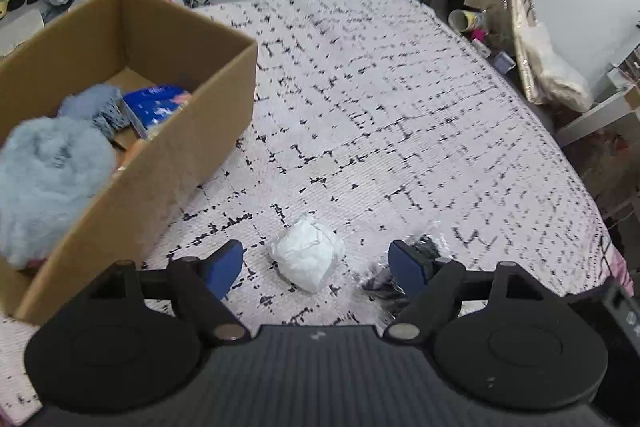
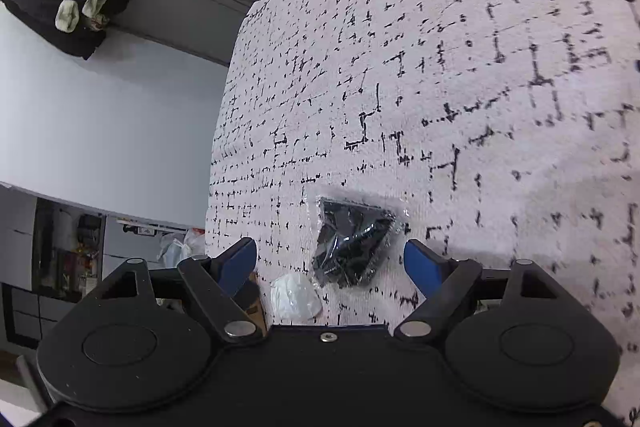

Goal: Organize soft objects
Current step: 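Grasp the white bagged item with the left tool while the right tool grasps the black bag, then carry the white item with the left tool while the right tool carries the black bag into the box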

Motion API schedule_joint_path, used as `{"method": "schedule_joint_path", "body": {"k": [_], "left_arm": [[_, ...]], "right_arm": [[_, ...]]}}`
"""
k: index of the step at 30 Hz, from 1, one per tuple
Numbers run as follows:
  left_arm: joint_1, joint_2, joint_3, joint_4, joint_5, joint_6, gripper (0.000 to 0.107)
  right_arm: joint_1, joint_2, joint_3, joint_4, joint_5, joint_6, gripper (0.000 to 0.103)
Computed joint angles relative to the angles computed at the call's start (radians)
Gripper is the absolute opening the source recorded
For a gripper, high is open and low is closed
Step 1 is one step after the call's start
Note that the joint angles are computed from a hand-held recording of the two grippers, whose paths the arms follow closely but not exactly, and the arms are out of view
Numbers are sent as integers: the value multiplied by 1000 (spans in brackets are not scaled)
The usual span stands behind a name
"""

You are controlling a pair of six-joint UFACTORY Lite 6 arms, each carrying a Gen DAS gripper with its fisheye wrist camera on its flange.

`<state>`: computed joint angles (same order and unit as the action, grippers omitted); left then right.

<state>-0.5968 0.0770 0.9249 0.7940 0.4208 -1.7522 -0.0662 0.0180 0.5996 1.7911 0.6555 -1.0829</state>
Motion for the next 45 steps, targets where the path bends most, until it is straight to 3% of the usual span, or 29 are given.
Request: {"method": "schedule_joint_path", "body": {"k": [4, 11, 14, 15, 16, 17, 18, 19, 20, 28, 33, 45], "left_arm": [[35, 52, -14, 73, -75, -101, 73], [61, 149, 18, 129, -101, -140, 72], [67, 162, 25, 189, -130, -169, 52], [70, 164, 27, 192, -134, -172, 51], [70, 161, 29, 196, -133, -182, 51], [72, 149, 18, 219, -143, -217, 51], [73, 134, 5, 254, -159, -253, 50], [70, 122, -6, 291, -166, -284, 50], [62, 110, -12, 302, -159, -288, 50], [44, -56, -109, 167, -138, -142, 50], [69, -198, -163, -95, -113, 138, 50], [137, -520, -239, -315, 19, 429, 50]], "right_arm": [[23, 68, 63, -4, -23, -8, 80], [100, 133, 113, 43, -104, -75, 80], [160, 131, 124, 80, -180, -144, 78], [188, 127, 132, 83, -224, -164, 69], [220, 116, 136, 64, -286, -163, 50], [234, 111, 144, 30, -317, -143, 41], [234, 96, 134, 28, -319, -147, 39], [232, 79, 124, 27, -313, -155, 29], [230, 60, 116, 21, -308, -160, 26], [259, -96, 71, -35, -372, -94, 23], [299, -227, 48, -175, -410, 59, 23], [407, -431, 28, -505, -469, 407, 23]]}}
